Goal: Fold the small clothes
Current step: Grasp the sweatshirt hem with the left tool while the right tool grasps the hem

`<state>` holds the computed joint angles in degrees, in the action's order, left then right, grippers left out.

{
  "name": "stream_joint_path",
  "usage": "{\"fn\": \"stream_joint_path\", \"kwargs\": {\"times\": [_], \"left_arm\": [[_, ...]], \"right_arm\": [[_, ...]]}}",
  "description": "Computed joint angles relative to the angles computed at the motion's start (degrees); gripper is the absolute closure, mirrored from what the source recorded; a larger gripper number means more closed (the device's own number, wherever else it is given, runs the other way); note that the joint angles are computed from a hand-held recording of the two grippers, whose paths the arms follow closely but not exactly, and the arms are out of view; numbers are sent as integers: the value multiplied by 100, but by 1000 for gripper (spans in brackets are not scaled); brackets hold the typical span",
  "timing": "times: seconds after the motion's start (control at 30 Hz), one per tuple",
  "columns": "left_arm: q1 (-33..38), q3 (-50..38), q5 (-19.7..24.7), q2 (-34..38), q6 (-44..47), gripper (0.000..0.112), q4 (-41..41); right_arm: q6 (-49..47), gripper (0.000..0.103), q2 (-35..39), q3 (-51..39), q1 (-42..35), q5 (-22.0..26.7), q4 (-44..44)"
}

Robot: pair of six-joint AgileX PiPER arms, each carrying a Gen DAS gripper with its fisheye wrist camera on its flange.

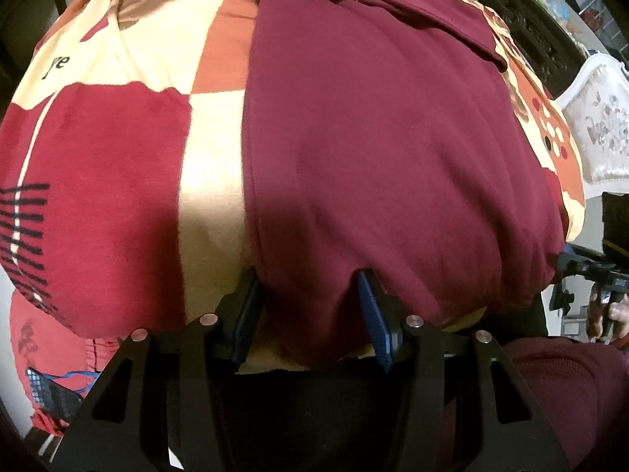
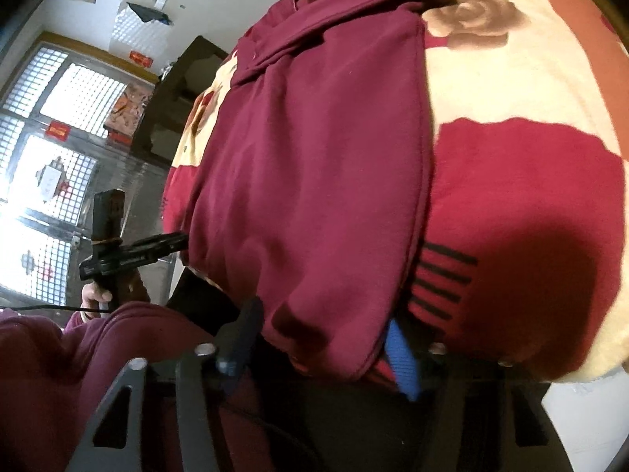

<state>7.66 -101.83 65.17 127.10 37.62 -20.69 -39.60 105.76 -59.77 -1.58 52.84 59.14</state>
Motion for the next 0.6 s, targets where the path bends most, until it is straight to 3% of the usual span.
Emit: {"fn": "stream_joint_path", "kwargs": {"times": [0.07,0.17,0.2,0.23,0.43,0.6], "left_arm": [[-3,60,-57,-39,42,65,-7],[-43,231,-206,-166,143,90,79],[-26,212,-164,-154,174,101,36],[33,68,61,-64,221,104,-125],[173,-405,406,-32,250,105,-680],[201,-1155,362,48,211,105,-1257]], "right_arm": [[30,64,24,-45,83,-73,-60],[-23,75,-3,-172,25,99,1],[-63,77,9,-240,13,154,78],[-108,80,36,-313,-1,198,137],[-310,85,218,-810,-151,359,580],[-315,85,523,-1722,-371,316,788]]}}
